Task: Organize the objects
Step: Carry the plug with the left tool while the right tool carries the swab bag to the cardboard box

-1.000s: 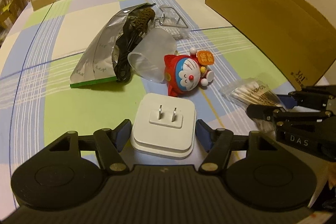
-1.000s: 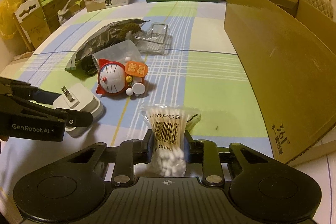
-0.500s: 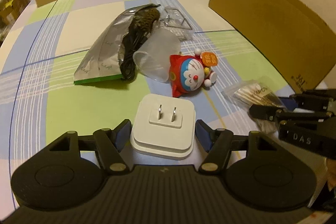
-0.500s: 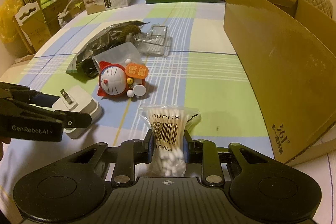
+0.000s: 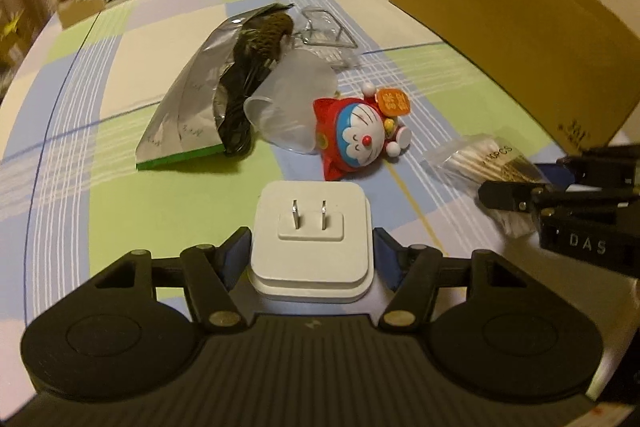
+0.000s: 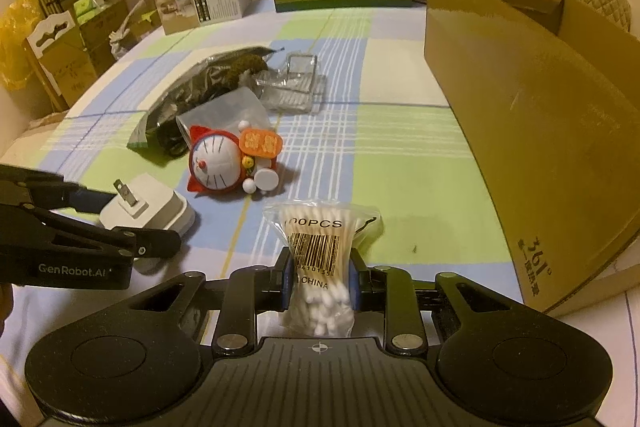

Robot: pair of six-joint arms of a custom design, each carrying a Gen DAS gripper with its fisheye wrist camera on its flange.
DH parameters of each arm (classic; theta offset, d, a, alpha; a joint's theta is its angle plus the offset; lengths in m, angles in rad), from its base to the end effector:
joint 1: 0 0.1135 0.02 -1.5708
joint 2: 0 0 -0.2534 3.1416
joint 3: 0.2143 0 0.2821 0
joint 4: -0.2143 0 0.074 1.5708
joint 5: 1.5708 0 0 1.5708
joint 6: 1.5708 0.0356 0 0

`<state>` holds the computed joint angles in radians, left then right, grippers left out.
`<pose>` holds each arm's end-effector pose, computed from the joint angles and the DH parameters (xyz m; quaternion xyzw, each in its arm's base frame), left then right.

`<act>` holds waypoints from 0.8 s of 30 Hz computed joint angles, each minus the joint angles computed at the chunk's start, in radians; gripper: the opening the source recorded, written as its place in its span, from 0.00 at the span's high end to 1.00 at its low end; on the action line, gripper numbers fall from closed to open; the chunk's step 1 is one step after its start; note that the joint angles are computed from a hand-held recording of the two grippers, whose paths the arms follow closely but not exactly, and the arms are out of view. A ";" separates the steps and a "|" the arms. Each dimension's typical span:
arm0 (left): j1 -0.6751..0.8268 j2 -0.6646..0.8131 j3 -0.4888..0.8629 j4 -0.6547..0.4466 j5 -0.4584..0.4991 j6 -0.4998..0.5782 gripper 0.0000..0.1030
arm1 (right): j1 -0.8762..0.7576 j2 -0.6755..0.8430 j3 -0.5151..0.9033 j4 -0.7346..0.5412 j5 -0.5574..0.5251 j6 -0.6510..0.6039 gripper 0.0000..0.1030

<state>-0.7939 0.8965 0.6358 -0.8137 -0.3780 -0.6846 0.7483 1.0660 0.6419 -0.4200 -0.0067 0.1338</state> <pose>0.1458 -0.1295 0.2042 0.0059 0.9532 -0.0280 0.3010 0.1803 0.1677 0.1946 -0.2838 0.8906 0.1545 0.3201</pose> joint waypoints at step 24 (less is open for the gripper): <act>-0.497 0.175 0.428 -0.362 -0.335 -0.514 0.42 | -0.063 -0.451 0.087 -0.369 -0.006 -0.012 0.78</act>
